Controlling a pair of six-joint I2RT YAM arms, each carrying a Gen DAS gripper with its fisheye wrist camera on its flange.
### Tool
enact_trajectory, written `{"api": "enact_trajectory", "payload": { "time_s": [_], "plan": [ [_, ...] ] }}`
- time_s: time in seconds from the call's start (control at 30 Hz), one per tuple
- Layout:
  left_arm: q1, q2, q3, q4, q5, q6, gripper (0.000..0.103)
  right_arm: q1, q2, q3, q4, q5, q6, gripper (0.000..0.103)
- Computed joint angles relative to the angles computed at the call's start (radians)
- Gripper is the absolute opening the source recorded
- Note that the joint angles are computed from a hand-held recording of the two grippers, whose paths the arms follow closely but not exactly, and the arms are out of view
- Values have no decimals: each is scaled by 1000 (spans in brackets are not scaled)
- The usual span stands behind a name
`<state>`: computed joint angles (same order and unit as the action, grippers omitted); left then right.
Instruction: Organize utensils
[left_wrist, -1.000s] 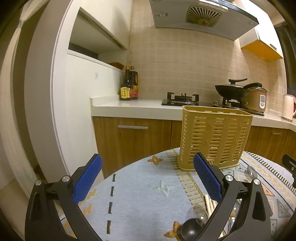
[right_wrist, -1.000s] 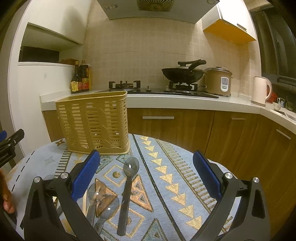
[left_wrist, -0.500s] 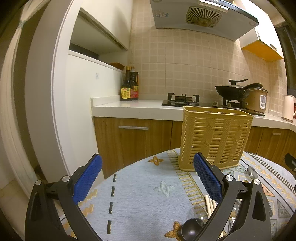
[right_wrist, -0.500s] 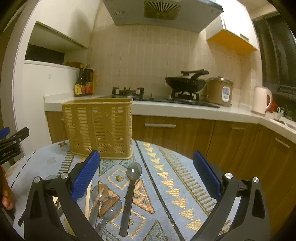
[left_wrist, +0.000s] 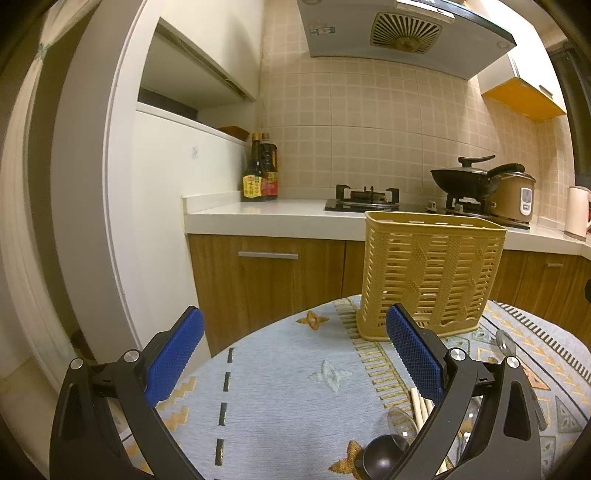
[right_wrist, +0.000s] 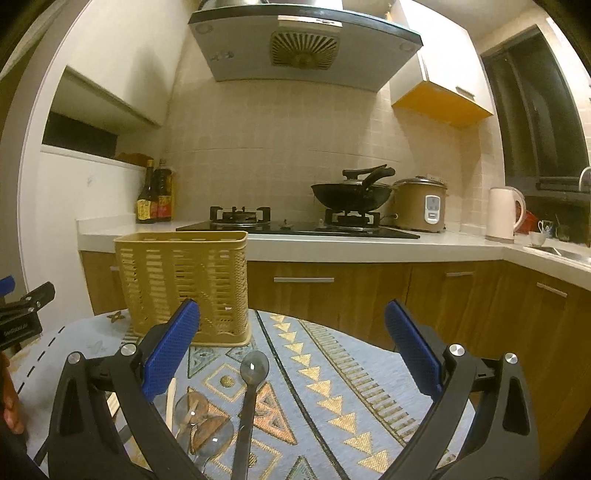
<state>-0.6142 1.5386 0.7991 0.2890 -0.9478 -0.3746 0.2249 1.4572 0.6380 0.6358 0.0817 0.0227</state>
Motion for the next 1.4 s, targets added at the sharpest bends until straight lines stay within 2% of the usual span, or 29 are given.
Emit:
{"api": "enact_trajectory", "payload": {
  "time_s": [1.4],
  "plan": [
    [4,7,-3,3,6,-8,96,22,16,8,-4,38,-30,96]
  ]
}}
